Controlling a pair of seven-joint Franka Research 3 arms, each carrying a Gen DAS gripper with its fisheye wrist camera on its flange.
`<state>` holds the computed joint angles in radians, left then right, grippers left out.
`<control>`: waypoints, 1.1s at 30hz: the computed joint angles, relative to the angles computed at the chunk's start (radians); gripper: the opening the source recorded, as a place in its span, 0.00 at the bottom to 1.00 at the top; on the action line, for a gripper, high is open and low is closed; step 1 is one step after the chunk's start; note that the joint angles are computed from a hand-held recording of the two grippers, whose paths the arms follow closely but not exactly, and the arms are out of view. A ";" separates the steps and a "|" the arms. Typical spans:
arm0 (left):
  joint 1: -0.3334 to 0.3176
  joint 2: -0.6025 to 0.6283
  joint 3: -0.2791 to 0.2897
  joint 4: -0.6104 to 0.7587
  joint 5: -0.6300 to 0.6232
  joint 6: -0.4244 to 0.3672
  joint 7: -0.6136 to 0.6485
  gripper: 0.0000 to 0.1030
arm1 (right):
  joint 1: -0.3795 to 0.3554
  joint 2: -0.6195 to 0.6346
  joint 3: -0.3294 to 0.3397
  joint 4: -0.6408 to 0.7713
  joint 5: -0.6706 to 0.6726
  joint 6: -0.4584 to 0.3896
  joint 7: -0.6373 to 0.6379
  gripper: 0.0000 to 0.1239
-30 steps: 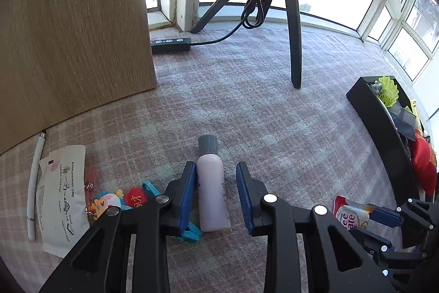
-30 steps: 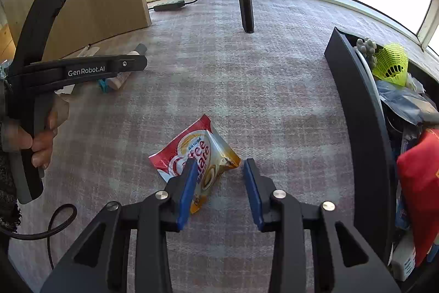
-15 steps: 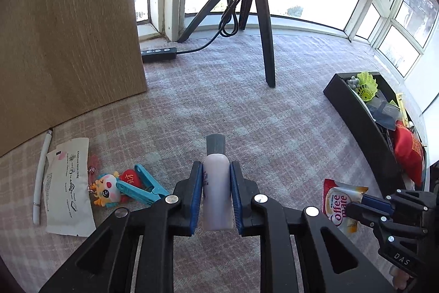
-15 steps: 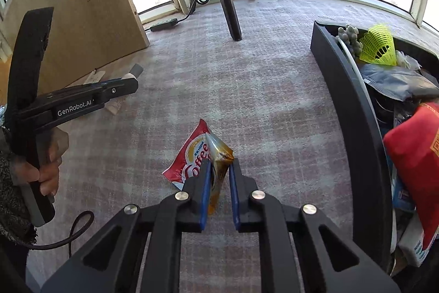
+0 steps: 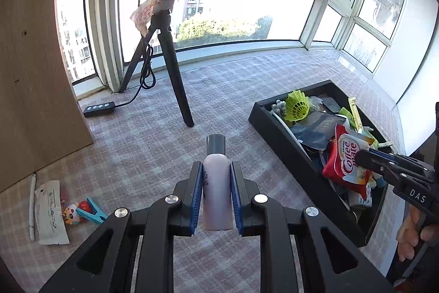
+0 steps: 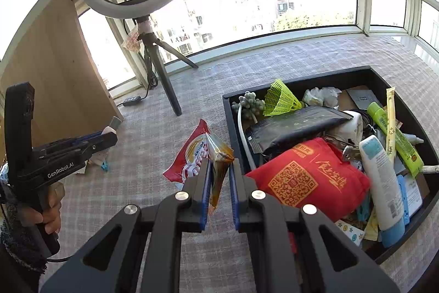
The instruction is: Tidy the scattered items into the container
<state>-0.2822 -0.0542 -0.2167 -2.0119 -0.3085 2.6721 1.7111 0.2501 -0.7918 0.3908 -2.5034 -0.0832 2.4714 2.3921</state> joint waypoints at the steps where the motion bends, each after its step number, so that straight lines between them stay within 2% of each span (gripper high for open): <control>1: -0.008 0.014 -0.008 0.024 -0.001 -0.004 0.004 0.18 | -0.011 -0.029 -0.007 -0.009 -0.009 -0.013 0.003 0.10; 8: -0.059 0.171 -0.087 0.262 0.037 -0.041 0.011 0.18 | -0.125 -0.216 -0.079 -0.069 -0.047 -0.120 -0.018 0.10; 16: -0.144 0.420 -0.158 0.634 0.160 -0.125 -0.052 0.18 | -0.252 -0.386 -0.150 -0.126 -0.057 -0.245 -0.088 0.11; 17: -0.164 0.454 -0.154 0.688 0.186 -0.141 -0.076 0.22 | -0.263 -0.397 -0.156 -0.130 -0.056 -0.255 -0.098 0.11; 18: -0.184 0.491 -0.150 0.745 0.210 -0.158 -0.099 0.33 | -0.270 -0.395 -0.164 -0.129 -0.051 -0.264 -0.113 0.12; 19: -0.202 0.519 -0.144 0.790 0.235 -0.166 -0.123 0.69 | -0.277 -0.394 -0.172 -0.127 -0.047 -0.273 -0.128 0.13; 20: -0.217 0.530 -0.132 0.806 0.261 -0.152 -0.149 0.85 | -0.286 -0.394 -0.178 -0.126 -0.044 -0.281 -0.139 0.22; 21: -0.230 0.541 -0.120 0.822 0.288 -0.139 -0.175 0.84 | -0.304 -0.408 -0.168 -0.130 -0.047 -0.281 -0.135 0.41; 23: -0.235 0.549 -0.119 0.838 0.315 -0.134 -0.194 0.84 | -0.338 -0.435 -0.153 -0.138 -0.058 -0.282 -0.124 0.57; 29: -0.193 0.501 -0.142 0.761 0.308 -0.112 -0.172 0.71 | -0.360 -0.438 -0.142 -0.137 -0.058 -0.280 -0.132 0.57; 33: -0.155 0.451 -0.150 0.687 0.277 -0.096 -0.164 0.69 | -0.347 -0.423 -0.140 -0.136 -0.033 -0.268 -0.126 0.57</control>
